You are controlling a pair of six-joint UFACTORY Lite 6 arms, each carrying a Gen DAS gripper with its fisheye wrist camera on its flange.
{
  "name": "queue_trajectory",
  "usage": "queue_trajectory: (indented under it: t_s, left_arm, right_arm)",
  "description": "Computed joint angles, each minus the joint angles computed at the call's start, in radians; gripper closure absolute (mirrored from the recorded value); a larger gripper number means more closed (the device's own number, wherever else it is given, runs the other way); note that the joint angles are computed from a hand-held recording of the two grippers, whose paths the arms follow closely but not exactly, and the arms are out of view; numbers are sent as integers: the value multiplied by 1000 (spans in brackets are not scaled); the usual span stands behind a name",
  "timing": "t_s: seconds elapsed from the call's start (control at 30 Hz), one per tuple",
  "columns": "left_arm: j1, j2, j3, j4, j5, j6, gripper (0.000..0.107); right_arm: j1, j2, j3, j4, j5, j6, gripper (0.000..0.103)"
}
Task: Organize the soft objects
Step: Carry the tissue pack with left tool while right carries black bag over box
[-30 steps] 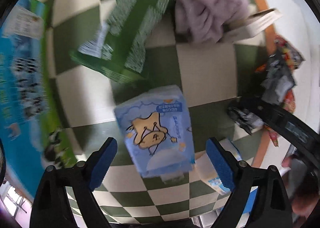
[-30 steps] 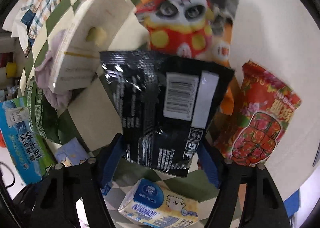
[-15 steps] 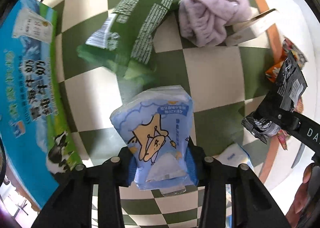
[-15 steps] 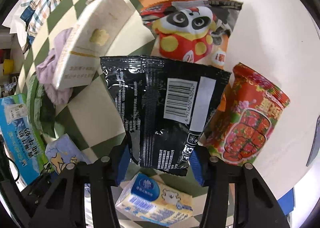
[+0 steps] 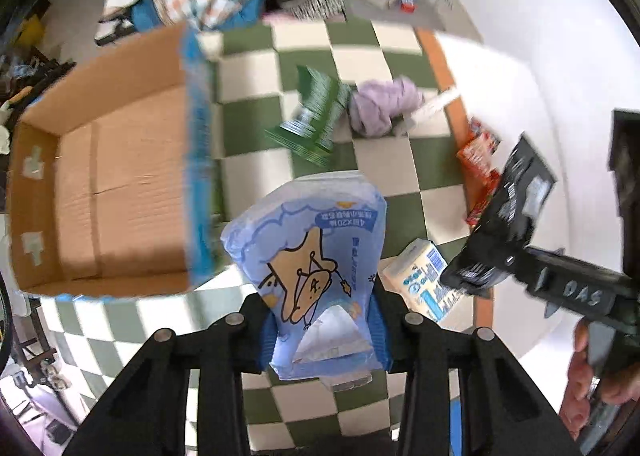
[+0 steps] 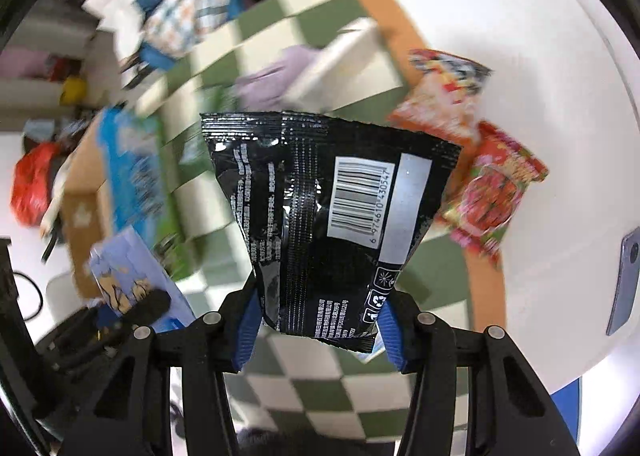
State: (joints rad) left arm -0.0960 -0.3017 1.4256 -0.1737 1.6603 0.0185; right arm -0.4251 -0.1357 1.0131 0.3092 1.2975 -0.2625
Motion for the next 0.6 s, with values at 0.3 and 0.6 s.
queue_trajectory:
  t_s: [0.3, 0.6]
  left_arm:
    - [602, 239, 347, -58, 93, 409, 72]
    - [779, 882, 916, -23, 125, 537, 72]
  right_arm:
    - [623, -47, 249, 152, 35, 395, 50]
    - [1092, 579, 961, 69, -22, 756, 50]
